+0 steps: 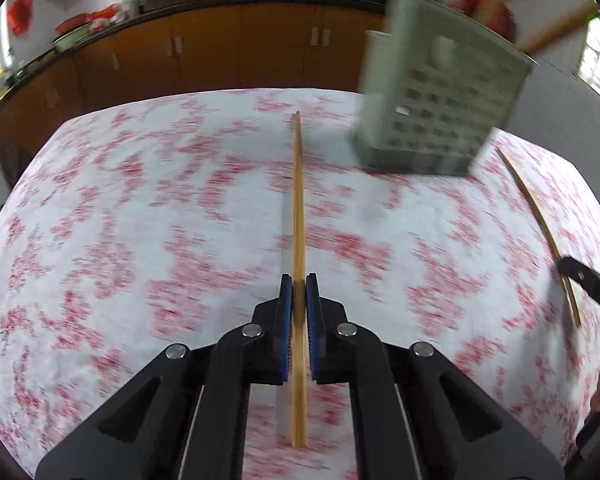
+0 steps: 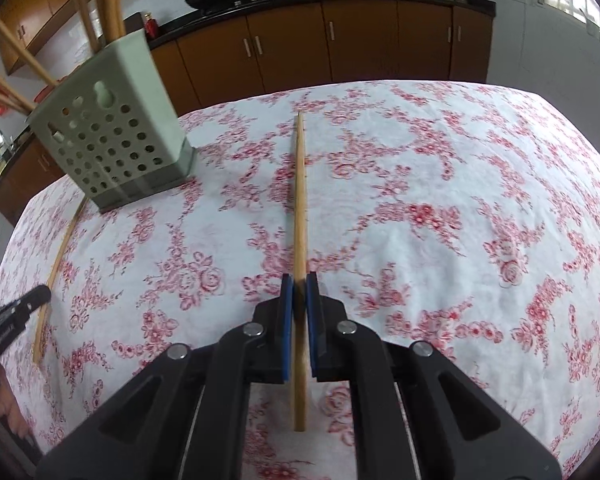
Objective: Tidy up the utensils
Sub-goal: 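Lower the right tool onto a chopstick and close while the left tool grasps another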
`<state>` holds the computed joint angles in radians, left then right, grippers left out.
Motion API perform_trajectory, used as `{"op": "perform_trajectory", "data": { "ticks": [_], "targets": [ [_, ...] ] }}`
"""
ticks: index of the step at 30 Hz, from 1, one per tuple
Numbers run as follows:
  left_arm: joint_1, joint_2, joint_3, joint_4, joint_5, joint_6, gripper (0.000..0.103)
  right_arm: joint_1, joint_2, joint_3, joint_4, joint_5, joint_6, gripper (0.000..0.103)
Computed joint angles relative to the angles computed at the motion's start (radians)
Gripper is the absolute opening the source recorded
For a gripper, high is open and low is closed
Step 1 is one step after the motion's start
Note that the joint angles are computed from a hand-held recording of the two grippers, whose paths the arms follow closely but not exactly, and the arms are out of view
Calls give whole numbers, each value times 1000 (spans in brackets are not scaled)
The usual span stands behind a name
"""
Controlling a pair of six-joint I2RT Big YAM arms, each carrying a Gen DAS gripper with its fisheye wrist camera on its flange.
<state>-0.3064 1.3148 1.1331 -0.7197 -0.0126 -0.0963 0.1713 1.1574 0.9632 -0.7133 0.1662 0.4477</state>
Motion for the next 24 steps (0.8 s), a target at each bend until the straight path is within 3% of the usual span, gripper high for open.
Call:
{"op": "perform_trajectory", "data": {
  "ticks": [11,15,24],
  "targets": [
    [93,77,67,21,24,16,7,28,90,72,18,41,-56,8],
    [92,91,72,42,15,28,7,19,105,78,30,72,-71,8],
    [93,84,62,50,14,27,8,0,110,79,41,49,-77,8]
  ]
}}
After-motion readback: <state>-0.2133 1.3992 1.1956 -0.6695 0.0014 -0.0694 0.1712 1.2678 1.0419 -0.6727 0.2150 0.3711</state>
